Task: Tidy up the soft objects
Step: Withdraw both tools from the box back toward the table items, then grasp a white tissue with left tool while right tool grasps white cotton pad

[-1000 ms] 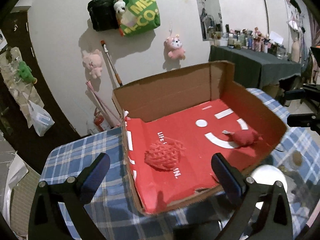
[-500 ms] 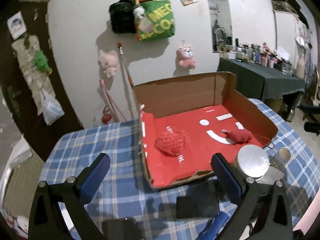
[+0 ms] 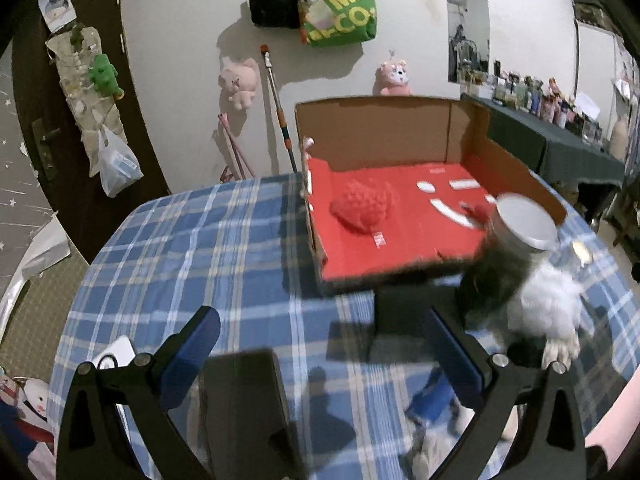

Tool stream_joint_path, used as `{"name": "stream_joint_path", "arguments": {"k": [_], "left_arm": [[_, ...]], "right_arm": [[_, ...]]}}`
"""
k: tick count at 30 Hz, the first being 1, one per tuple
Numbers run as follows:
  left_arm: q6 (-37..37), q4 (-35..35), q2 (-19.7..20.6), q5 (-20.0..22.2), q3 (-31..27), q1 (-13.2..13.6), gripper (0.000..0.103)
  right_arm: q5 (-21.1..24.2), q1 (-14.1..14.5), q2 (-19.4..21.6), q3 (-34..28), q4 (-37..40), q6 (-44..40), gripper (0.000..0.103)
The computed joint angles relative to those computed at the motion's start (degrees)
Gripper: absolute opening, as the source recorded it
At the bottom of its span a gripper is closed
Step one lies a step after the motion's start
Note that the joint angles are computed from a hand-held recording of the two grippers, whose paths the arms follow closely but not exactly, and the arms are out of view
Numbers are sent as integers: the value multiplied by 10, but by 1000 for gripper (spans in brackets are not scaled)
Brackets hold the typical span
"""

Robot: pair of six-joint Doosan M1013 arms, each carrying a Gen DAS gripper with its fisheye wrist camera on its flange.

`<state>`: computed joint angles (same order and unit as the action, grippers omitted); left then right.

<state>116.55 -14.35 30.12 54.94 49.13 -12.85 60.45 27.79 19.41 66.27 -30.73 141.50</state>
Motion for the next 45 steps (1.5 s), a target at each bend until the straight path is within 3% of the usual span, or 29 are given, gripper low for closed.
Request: {"name": "stream_joint_path", "arguments": {"k": [7,16,22,26,34,45], "left_arm": [[16,-20,-33,-8,66,3,103],[18,-32,-54,-2,111,3,103],[18,-37,-60,11,130,1,82],[25,-42,-64,18,140,1,74],[31,-57,-62,44,147,1,53],[31,-71,-56,63,145,3,52]], "right_arm": [[-14,21,-6,28,14,39,97],[-74,32,-14,57,69,60,97],[-97,38,-5,54,105,37,97],[-117,38,0,55,135,25,84],[-156,31,10,63,209,1,72],[-169,26,35,40,238,-17,66]]}}
